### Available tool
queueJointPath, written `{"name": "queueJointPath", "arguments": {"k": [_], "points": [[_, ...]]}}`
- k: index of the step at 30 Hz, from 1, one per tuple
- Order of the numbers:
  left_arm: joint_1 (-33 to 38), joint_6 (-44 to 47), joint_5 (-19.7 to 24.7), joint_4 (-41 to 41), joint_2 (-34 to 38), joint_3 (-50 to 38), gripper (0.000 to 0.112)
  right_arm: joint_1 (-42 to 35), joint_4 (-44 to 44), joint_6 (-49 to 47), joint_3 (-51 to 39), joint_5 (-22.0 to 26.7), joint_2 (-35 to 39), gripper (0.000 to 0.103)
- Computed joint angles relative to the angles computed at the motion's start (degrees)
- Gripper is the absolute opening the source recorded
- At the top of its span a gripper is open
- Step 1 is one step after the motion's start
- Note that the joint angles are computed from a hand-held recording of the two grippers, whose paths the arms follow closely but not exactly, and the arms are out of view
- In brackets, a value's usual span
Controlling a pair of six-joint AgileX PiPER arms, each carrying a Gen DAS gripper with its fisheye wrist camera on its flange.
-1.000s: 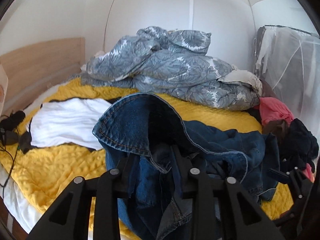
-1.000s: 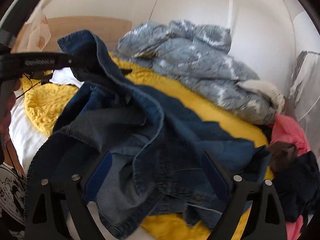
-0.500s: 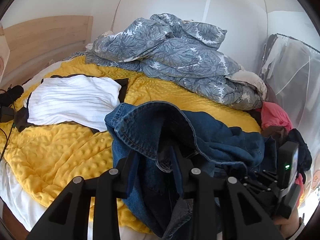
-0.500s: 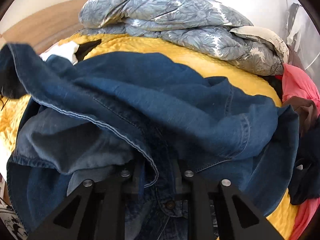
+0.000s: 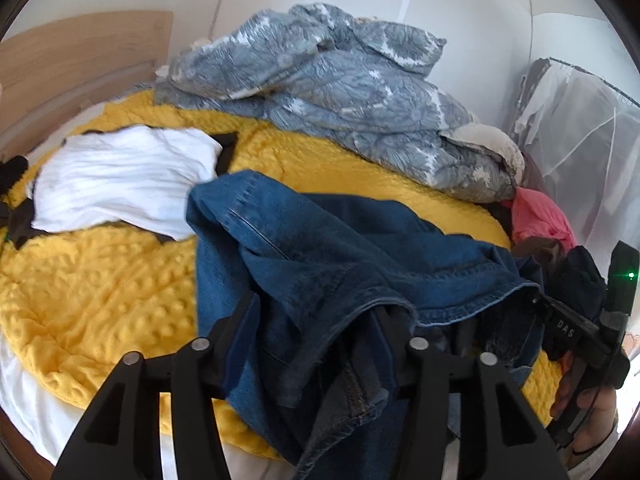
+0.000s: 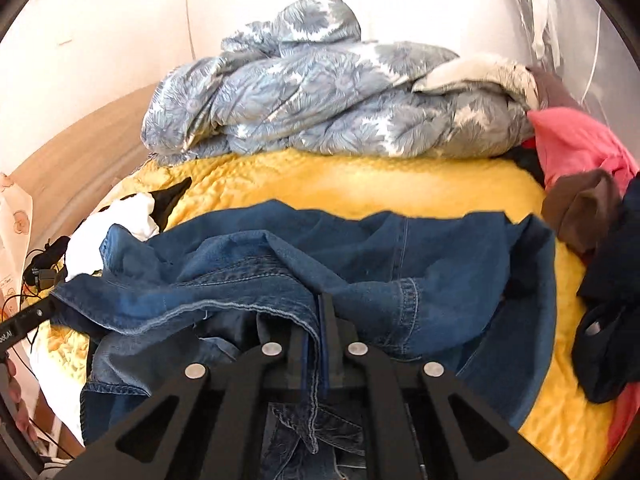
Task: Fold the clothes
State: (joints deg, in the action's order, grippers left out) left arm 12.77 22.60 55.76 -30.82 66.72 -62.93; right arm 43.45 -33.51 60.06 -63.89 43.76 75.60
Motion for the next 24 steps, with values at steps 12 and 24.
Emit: {"name": "queueJointPath", "arguments": {"k": [12, 24], "points": [[-15.09, -15.37, -7.13, 27.27, 1.18, 2.71, 0.076, 0.60, 0.69, -2.06, 1.35, 0.59, 1.63, 0.015], [-16.56, -14.97, -17.05, 25.89, 6.72, 3.45, 0.073, -0.17, -0.37, -0.27, 0.92, -1.98, 4.23, 0.054]]}}
